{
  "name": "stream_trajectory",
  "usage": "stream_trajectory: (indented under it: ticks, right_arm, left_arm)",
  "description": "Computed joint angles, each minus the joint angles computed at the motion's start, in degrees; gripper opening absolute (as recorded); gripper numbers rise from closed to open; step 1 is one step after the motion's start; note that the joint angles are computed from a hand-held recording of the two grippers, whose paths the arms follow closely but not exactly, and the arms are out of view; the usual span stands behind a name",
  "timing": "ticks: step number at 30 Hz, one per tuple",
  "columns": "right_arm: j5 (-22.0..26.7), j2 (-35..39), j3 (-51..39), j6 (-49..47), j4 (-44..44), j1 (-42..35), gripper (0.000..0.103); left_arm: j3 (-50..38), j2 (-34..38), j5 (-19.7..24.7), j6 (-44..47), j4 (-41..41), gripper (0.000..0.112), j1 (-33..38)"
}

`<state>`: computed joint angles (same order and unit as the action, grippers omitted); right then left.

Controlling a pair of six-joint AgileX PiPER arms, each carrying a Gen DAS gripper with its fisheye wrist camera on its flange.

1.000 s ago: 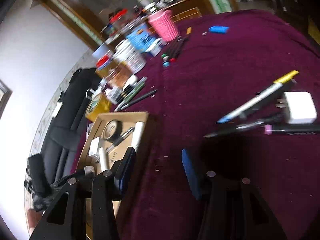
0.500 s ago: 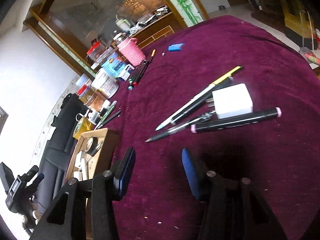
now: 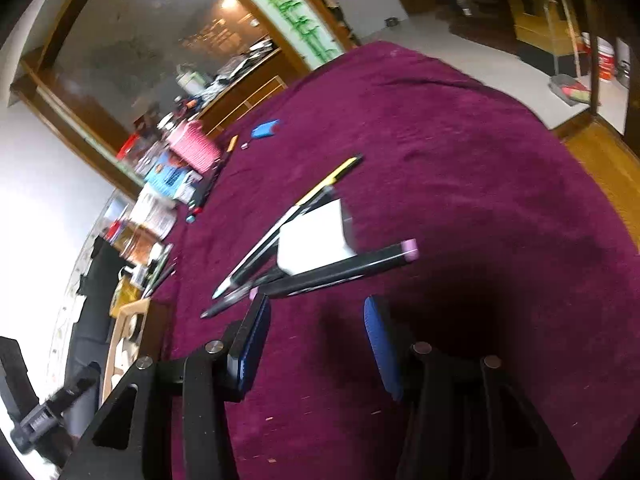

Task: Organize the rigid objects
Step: 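Move both tools to the pens beside the white charger on the cloth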

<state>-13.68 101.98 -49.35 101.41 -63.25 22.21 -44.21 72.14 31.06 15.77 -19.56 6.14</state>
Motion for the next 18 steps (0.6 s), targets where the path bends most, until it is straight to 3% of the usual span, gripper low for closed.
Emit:
stream_trajectory:
  ticks: [2,6,10,12,18]
  right_arm:
    - [0.32,0.54,-0.34,-1.5,1.12,-1.01,0.052]
    - [1.77,1.94,-1.46,-10.6,9.41,-1.91,0.052]
    - [-2.83,4.1,-1.06,-17.29,16.84,-3.53,0.052]
    - [-5.17,5.36,-1.26,-15.46,15.41,-4.37,0.052]
    - [-6.13,6.33,-1.6,-13.34,13.13,-5.05,0.052]
  left_arm:
    - [-1.74,4.98,-2.94,-6.78,5.7,0.079,-6.32]
    - [-8.47,15.47,-4.25,-10.14,7.94,0.079,-11.57]
    - [-17.04,25.23,-6.03,-21.69,22.76,0.079,-15.76]
    - [-20.5,29.48,-6.95,-27.25,29.64,0.079,-16.72]
    - [-30.86,40.29,-4.79,-21.04,25.88,0.079,-17.2]
